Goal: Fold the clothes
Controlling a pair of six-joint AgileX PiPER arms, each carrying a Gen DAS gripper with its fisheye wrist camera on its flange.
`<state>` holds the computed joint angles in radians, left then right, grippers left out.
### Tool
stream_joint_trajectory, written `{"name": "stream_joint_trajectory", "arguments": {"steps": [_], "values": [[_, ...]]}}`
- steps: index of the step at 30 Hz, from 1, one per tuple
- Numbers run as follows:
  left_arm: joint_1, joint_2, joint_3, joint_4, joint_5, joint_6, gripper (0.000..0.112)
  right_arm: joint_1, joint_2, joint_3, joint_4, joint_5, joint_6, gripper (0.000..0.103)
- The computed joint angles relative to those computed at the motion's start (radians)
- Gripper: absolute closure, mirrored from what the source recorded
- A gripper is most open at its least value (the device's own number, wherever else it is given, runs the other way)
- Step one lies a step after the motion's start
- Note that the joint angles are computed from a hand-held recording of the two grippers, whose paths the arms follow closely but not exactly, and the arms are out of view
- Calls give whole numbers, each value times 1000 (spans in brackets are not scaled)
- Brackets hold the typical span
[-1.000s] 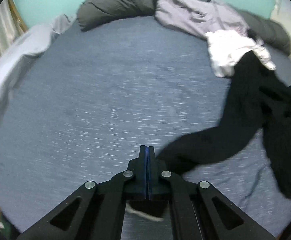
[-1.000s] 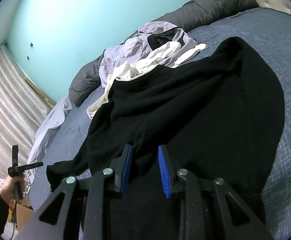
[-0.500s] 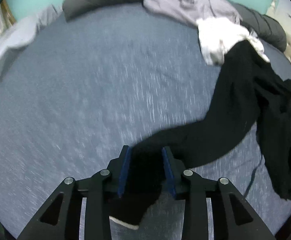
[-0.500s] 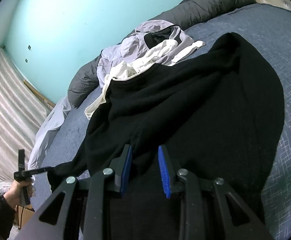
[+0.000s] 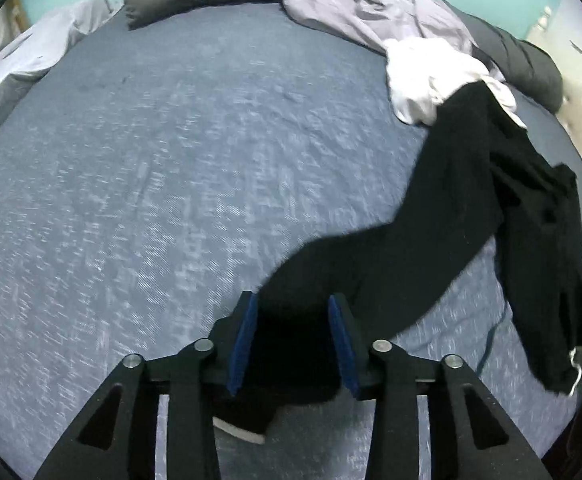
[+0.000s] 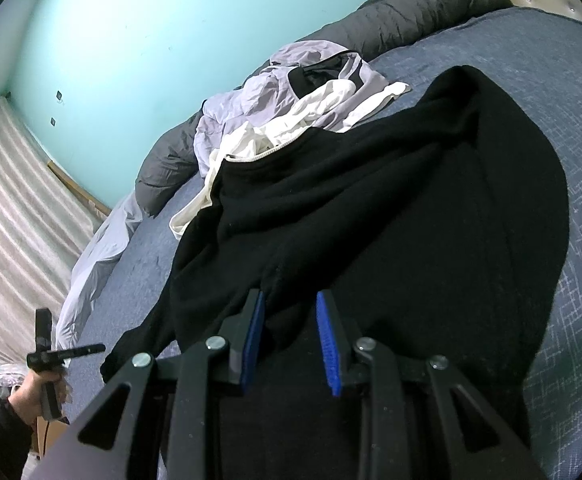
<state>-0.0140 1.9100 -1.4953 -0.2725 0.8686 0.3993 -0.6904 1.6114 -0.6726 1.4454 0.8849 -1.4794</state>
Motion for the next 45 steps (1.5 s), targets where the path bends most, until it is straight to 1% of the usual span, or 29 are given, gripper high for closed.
{"name": "stream_joint_trajectory", "arguments": {"steps": [5, 10, 11, 12, 14, 15, 16, 19, 22, 25, 26, 28, 30, 31, 32, 33, 34, 35, 37, 39, 40, 44, 45], "values": [[-35, 87, -60, 19, -4, -30, 71, 8, -1, 1, 2, -11, -4, 76], [-50, 152, -72, -1, -19, 11, 71, 8, 9, -6, 3, -16, -3, 76], [-55, 156, -69, 9, -24, 13, 74, 9, 10, -7, 3, -17, -3, 76], [-61, 159, -65, 18, -30, 16, 80, 9, 11, -8, 3, -18, -4, 76], [-68, 160, -54, 30, -42, 23, 97, 11, 11, -7, 3, -20, -5, 76], [-66, 147, -45, 24, -51, 33, 103, 13, 12, -8, 4, -21, -5, 76], [-63, 132, -34, 16, -60, 43, 105, 14, 12, -7, 4, -22, -6, 76], [-57, 82, -5, 13, -95, 54, 106, 15, 14, -7, 2, -21, -7, 76], [-35, 20, 0, 7, -134, 30, 106, 10, 13, -8, 0, -17, -6, 76], [-3, -2, -60, 9, -135, -25, 106, 2, 14, -11, -2, -11, -5, 76], [5, 8, -101, 30, -115, -62, 106, 0, 16, -12, -3, -9, -5, 76], [15, 24, -141, 70, -107, -118, 106, -5, 19, -14, -5, -4, -4, 76], [21, 76, -196, 98, -74, -172, 106, -8, 19, -15, -5, -2, -5, 76], [21, 111, -235, 111, -46, -196, 106, -9, 19, -15, -6, -2, -5, 76], [16, 167, -293, 114, 11, -230, 103, -9, 19, -16, -7, -2, -4, 76], [10, 192, -312, 120, 29, -254, 102, -10, 19, -16, -7, -2, -3, 76], [5, 200, -311, 129, 24, -272, 97, -12, 20, -18, -8, -1, 0, 76], [-8, 195, -294, 154, 2, -296, 94, -14, 21, -20, -9, 0, 2, 76], [-34, 170, -244, 211, -48, -341, 95, -21, 28, -30, -12, 3, 13, 76], [-38, 116, -191, 261, -79, -358, 91, -31, 35, -42, -17, 5, 27, 76], [-38, 103, -190, 254, -77, -348, 90, -40, 37, -48, -22, 3, 36, 76], [-49, 18, -104, 104, -89, -218, 80, -83, 27, -70, -59, 2, 90, 76], [-56, -8, -71, 52, -91, -179, 80, -98, 21, -77, -80, 4, 113, 74]]}}
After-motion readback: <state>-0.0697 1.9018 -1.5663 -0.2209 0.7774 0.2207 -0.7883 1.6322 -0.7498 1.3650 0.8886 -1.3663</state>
